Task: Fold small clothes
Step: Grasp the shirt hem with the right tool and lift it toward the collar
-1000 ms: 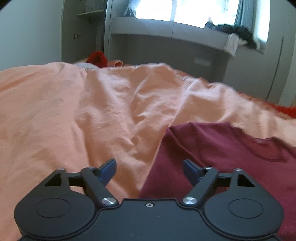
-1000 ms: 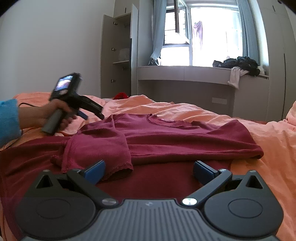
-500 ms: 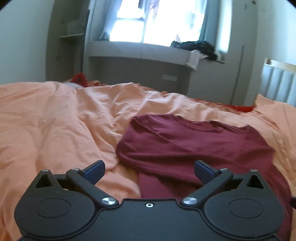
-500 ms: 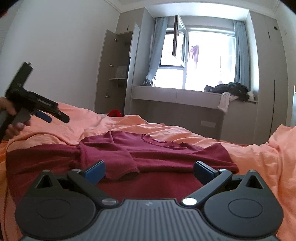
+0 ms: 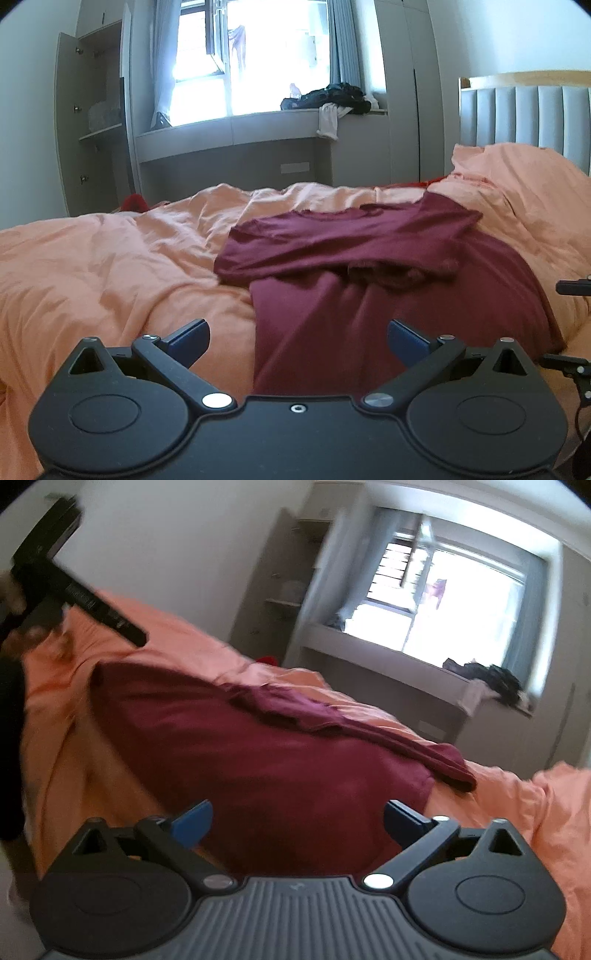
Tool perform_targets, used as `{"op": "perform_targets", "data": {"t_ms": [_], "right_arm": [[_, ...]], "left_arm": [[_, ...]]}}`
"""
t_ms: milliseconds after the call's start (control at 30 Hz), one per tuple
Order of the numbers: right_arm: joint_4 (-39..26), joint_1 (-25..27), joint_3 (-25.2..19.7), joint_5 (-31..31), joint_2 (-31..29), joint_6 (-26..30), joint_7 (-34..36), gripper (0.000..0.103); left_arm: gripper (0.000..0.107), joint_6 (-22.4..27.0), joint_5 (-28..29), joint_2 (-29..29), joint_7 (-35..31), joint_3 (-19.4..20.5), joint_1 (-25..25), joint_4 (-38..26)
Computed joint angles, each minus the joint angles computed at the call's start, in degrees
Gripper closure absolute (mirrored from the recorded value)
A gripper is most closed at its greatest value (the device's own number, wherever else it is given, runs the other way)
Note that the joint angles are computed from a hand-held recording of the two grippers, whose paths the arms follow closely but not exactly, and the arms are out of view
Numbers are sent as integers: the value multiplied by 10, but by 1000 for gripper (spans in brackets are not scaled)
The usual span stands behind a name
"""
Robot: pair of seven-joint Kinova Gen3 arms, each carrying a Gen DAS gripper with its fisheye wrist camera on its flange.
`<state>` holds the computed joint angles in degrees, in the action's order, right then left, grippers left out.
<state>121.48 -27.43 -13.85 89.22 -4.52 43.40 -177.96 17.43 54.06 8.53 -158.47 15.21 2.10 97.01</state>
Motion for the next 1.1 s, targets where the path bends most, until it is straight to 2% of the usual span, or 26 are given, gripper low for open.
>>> {"op": "perform_targets", "data": {"t_ms": [167,233,300,367,600,667,700,767,800,833,933,1100], "right_arm": [[-25,-36,-25,-39,50,86,77,26],[-34,-55,-26,-45,73,124,98,42],[-48,-70,-19,-54,94,148,117,51],[-48,-80,-12,-56,98,155,124,51],[-55,-102,-6,-83,96,185,149,51],[-55,-109,-7,-86,98,209,153,56],[-57,-113,-8,-88,101,224,156,65],[-64,-117,-6,-93,111,242,163,70],[-69,-117,-4,-97,115,245,169,80],[-72,-116,-2,-103,115,242,177,103],[-81,-121,-1,-115,111,247,196,103],[-89,-140,-5,-127,98,292,235,103]], "left_arm": [[5,-15,76,-20,-82,4,-14,48],[5,-12,80,-24,-78,-10,-5,57],[5,-5,74,-23,-63,-23,2,57],[5,-1,62,-24,-43,-32,7,56],[5,2,68,-31,-43,-43,9,64],[5,-9,77,-33,-60,-42,11,71],[5,-13,83,-34,-69,-40,12,73],[5,-23,97,-34,-88,-38,14,79],[5,-26,103,-35,-96,-37,15,82],[5,-27,112,-36,-106,-36,15,85],[5,-21,133,-40,-134,-40,16,90],[5,-21,139,-38,-152,-49,25,92]]}}
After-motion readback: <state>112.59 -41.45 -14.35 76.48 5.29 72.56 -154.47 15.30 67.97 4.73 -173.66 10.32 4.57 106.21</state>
